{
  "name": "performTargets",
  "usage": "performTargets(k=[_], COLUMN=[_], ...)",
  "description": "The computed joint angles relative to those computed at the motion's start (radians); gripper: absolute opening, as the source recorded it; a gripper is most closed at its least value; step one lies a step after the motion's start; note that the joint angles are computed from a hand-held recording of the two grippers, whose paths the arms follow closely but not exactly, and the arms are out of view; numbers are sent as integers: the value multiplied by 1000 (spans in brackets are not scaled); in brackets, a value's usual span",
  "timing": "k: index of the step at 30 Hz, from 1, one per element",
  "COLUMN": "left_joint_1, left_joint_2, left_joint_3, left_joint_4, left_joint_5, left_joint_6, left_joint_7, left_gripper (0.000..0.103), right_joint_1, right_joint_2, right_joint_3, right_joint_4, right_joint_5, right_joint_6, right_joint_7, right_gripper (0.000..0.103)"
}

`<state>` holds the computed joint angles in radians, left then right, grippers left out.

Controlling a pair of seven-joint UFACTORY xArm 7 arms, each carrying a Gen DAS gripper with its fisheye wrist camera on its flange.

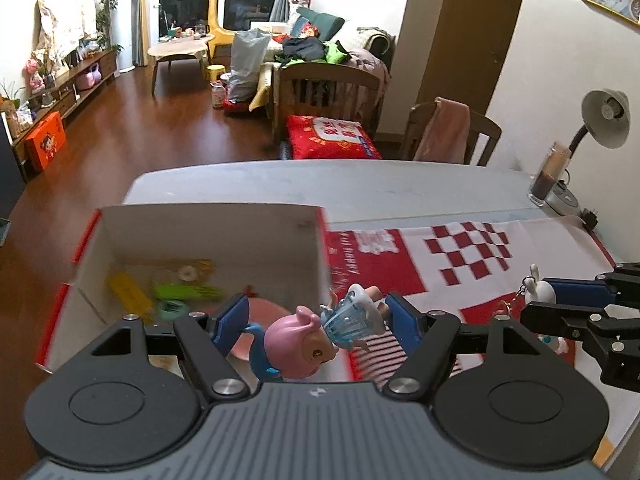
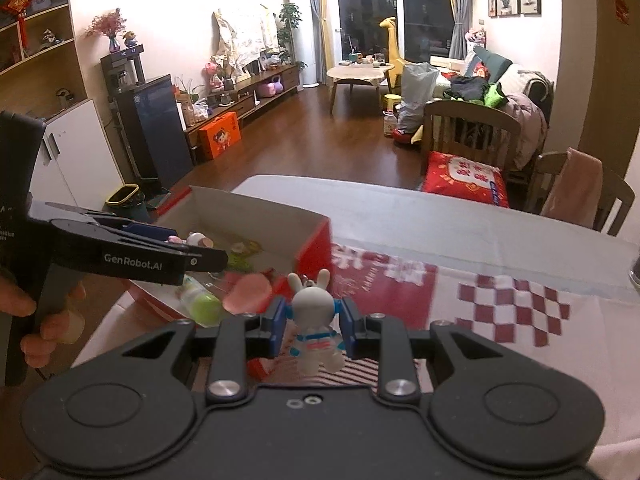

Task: Organize rigid objects
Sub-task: 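Carry the pig figurine and rabbit keychain over the open shoebox, then lower the pig figurine and rabbit keychain into the shoebox and open both grippers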

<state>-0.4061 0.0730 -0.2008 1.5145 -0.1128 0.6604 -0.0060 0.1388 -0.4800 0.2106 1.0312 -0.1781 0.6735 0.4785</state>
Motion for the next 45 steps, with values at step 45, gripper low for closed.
performTargets(k=[45], left_joint_1=[93], left_joint_2=[507], left_joint_3=[77], left_joint_4=[510], left_joint_5=[63], left_joint_6=[271], left_joint_7=[230], left_gripper=[75], right_joint_1=[233], right_joint_2=[862], right_joint_3=[-155], right_joint_4=[736], right_joint_5=[-114], right_joint_6=[207], right_joint_7=[71], right_gripper=[27])
